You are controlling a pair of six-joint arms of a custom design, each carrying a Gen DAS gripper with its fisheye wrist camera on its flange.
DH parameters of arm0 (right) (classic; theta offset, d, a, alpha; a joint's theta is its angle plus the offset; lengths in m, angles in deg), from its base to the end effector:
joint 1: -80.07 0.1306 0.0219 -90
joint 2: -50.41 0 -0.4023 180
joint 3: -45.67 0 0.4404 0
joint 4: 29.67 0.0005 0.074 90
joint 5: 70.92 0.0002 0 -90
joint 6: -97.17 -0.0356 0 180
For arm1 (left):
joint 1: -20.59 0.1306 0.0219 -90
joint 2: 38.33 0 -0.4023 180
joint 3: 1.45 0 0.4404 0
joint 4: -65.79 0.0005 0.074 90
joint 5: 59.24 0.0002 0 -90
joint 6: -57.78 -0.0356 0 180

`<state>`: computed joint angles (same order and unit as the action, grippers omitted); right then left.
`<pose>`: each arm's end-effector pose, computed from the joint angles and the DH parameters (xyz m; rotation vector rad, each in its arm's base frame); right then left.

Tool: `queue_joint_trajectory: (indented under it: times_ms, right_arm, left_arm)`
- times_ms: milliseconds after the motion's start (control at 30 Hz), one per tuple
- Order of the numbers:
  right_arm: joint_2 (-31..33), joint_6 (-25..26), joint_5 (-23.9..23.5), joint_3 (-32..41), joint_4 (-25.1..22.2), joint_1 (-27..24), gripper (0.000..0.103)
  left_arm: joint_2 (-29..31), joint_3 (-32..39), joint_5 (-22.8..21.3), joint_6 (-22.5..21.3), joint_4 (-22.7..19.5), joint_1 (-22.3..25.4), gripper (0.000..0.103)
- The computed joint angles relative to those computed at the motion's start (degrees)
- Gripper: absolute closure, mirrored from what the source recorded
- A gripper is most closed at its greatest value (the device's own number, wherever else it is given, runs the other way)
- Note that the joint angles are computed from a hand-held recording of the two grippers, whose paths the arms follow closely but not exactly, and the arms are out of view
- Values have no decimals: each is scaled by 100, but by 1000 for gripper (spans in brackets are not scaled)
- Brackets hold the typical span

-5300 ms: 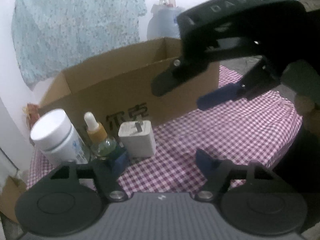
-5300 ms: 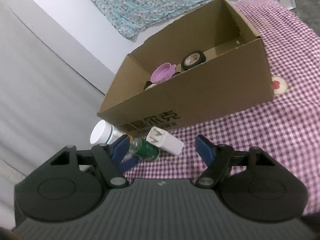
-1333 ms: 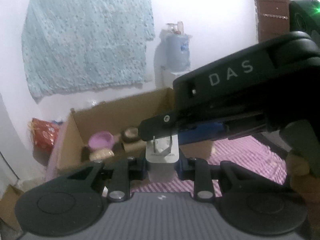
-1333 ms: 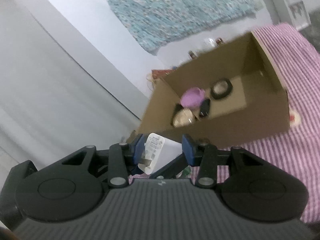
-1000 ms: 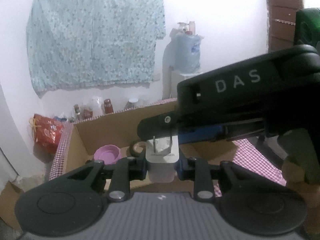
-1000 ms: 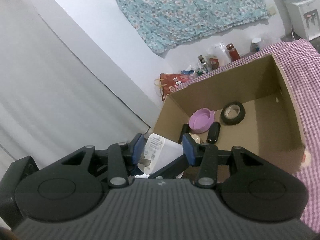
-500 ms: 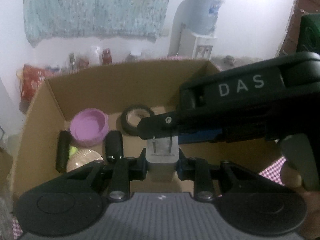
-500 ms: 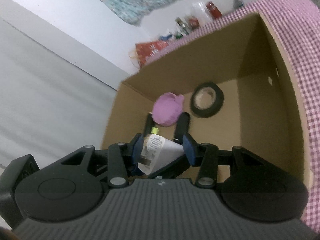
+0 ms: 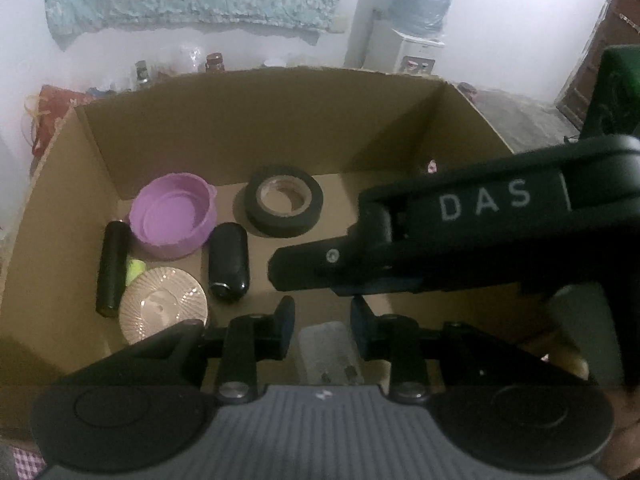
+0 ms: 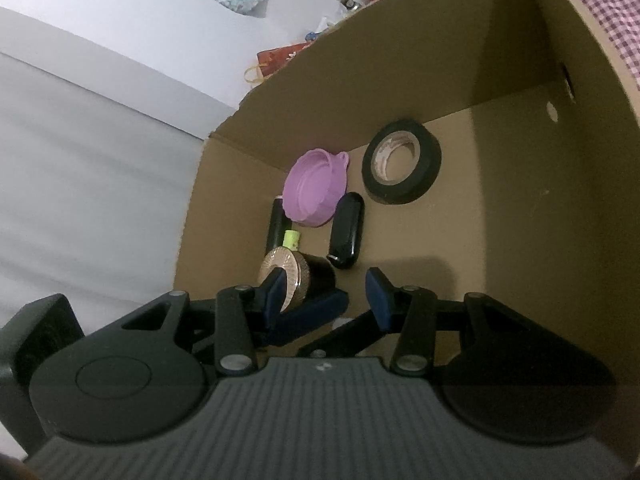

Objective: Organize rigid objects
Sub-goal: 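Carry the charger plug over the box with the right gripper, then lower the charger plug into the box and open the right gripper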

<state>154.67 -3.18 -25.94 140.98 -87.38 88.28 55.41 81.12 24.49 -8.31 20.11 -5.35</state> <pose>0.5855 0.1094 0.3609 -0.1765 2.6415 1.1667 0.4869 -0.2331 0.3550 0.0036 2.5658 -0.1944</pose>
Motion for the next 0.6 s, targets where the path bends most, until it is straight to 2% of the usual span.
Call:
queue_joint_trajectory:
  times_ms: [100,233,333,600]
  right_arm:
    - [-62,-92,-67,-53,122,-31,58]
    - [-264,-319,-170,-224,492,-100,57]
    - [-557,-507,-278,-435,794,-204,56]
    - [-1696,-1090,-735,-1331,1641,-546,51]
  left_arm:
    - [-104,-71,-21,22,116,5,58]
    - [-376,-208,-217,-25,277,-51,50]
    - [-673,-367,-263,-85,461,-74,44]
    - [-1760,-1005,-447,-359,919,-268,20]
